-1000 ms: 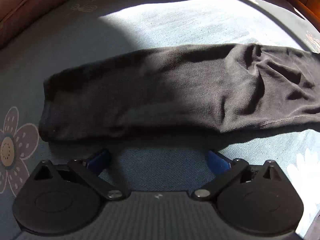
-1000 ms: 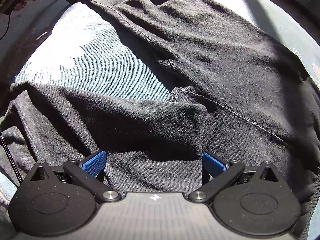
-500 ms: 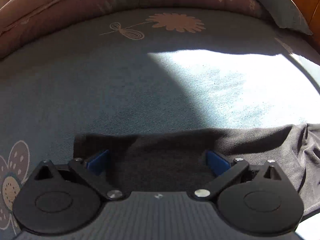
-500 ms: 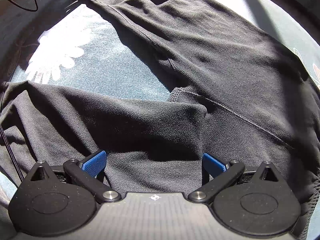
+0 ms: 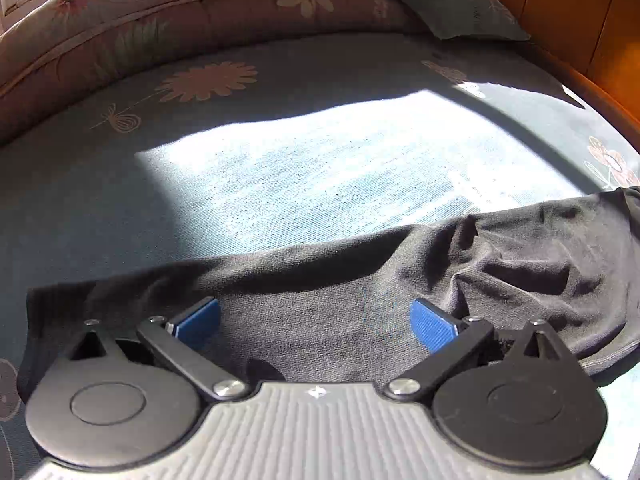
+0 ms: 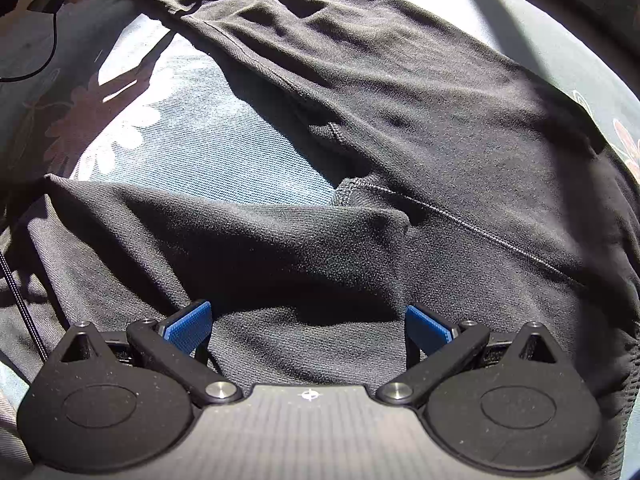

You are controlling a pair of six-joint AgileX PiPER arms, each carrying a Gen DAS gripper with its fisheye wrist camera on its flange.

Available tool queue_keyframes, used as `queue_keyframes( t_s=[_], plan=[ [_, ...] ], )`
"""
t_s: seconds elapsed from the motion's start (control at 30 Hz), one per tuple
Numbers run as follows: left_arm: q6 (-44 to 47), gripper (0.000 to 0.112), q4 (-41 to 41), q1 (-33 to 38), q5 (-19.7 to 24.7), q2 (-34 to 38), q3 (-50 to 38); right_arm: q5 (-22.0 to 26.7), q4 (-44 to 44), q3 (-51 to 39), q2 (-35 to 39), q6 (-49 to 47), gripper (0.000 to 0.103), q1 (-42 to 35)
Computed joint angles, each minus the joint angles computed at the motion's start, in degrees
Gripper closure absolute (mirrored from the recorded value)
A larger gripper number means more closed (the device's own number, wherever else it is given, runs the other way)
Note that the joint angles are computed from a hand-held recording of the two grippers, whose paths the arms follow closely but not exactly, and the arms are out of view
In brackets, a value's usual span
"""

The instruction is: Fold clothes

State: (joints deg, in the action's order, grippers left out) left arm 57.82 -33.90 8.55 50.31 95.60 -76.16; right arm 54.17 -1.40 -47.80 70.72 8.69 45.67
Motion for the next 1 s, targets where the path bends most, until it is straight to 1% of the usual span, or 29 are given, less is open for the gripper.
queue_keyframes(
  t_s=[0.03, 0.07, 0.13, 0.2, 0.23, 0.33, 0.37, 0.4, 0.43, 0.47, 0.5, 0.53, 0.6, 0.7, 0.73, 0.77, 0.8, 0.87, 0.93, 0.97, 1.0],
  plan=[
    [2.58, 0.012, -2.37, -0.59, -1.20, -2.60, 3.05, -2.00, -0.56, 1.24, 0.72, 1.90, 0.000, 1.77],
    [4.20, 0.012, -3.99, -1.32, -1.13, -4.64, 5.25, -2.26, -1.19, 1.49, 0.59, 3.00, 0.000, 2.30],
    [5.86, 0.012, -5.91, -3.29, 0.67, -7.86, 8.57, -2.17, -1.75, 1.70, -0.26, 4.06, 0.000, 2.83],
    [6.55, 0.012, -5.97, -7.14, 1.09, -9.90, 11.72, -2.09, -2.66, 2.06, -1.34, 5.82, 0.000, 3.65],
    [5.47, 0.012, -5.16, -9.58, -0.65, -10.78, 13.46, -2.30, -3.21, 2.40, -1.75, 6.84, 0.000, 4.11],
    [-2.06, 0.012, -0.12, -18.02, -8.95, -12.80, 18.41, -2.54, -4.81, 2.86, -2.08, 9.77, 0.000, 5.48],
    [-6.29, 0.012, 2.87, -20.11, -10.26, -12.51, 18.88, -1.13, -4.73, 2.48, -2.97, 9.49, 0.000, 5.30],
    [-10.94, 0.012, 6.13, -21.54, -10.52, -11.70, 18.74, 0.28, -4.64, 2.07, -3.83, 9.17, 0.000, 5.09],
    [-13.30, 0.011, 7.28, -22.03, -11.31, -12.24, 19.77, 1.68, -4.55, 1.65, -4.69, 8.84, 0.000, 4.86],
    [-13.49, 0.011, 7.55, -21.59, -11.30, -13.78, 21.34, 3.12, -4.51, 1.06, -5.19, 8.64, 0.000, 4.70],
    [-13.36, 0.011, 8.19, -20.96, -10.49, -15.43, 22.76, 3.00, -4.78, 0.39, -3.41, 9.66, 0.000, 5.36],
    [-13.19, 0.010, 8.82, -20.30, -9.63, -17.08, 24.12, 5.00, -4.75, -0.46, -3.62, 9.73, 0.000, 5.15],
    [-12.27, 0.010, 9.76, -18.13, -5.39, -19.62, 24.86, 7.60, -6.69, -0.83, -5.13, 13.29, 0.000, 6.50],
    [-15.23, 0.011, 11.99, -16.67, 1.14, -18.44, 20.23, 9.52, -7.91, -1.55, -8.56, 16.25, 0.000, 5.76],
    [-16.10, 0.011, 11.58, -16.49, 1.66, -17.82, 18.77, 9.89, -9.12, -2.37, -9.19, 17.46, 0.000, 5.59],
    [-16.48, 0.011, 10.16, -17.01, 0.60, -17.01, 17.73, 9.56, -10.21, -2.97, -9.28, 18.15, 0.000, 5.07],
    [-16.59, 0.011, 8.50, -17.88, -0.84, -16.02, 16.80, 8.09, -11.60, -3.62, -9.02, 18.53, 0.000, 3.69],
    [-16.89, 0.011, 5.52, -20.14, -4.13, -13.93, 15.25, 3.50, -16.13, -4.87, -6.41, 20.62, 0.000, 0.87],
    [-16.83, 0.011, 2.90, -23.30, -7.72, -11.64, 14.48, -3.25, -24.46, -5.88, 1.56, 27.07, 0.000, -0.26],
    [-16.69, 0.011, 1.92, -24.68, -8.84, -10.57, 14.30, -5.83, -28.32, -7.04, 5.57, 29.81, 0.000, -1.20],
    [-18.16, 0.011, 2.72, -26.10, -9.72, -9.71, 14.21, -7.41, -29.97, -7.54, 7.63, 30.26, 0.000, -2.86]
  ],
)
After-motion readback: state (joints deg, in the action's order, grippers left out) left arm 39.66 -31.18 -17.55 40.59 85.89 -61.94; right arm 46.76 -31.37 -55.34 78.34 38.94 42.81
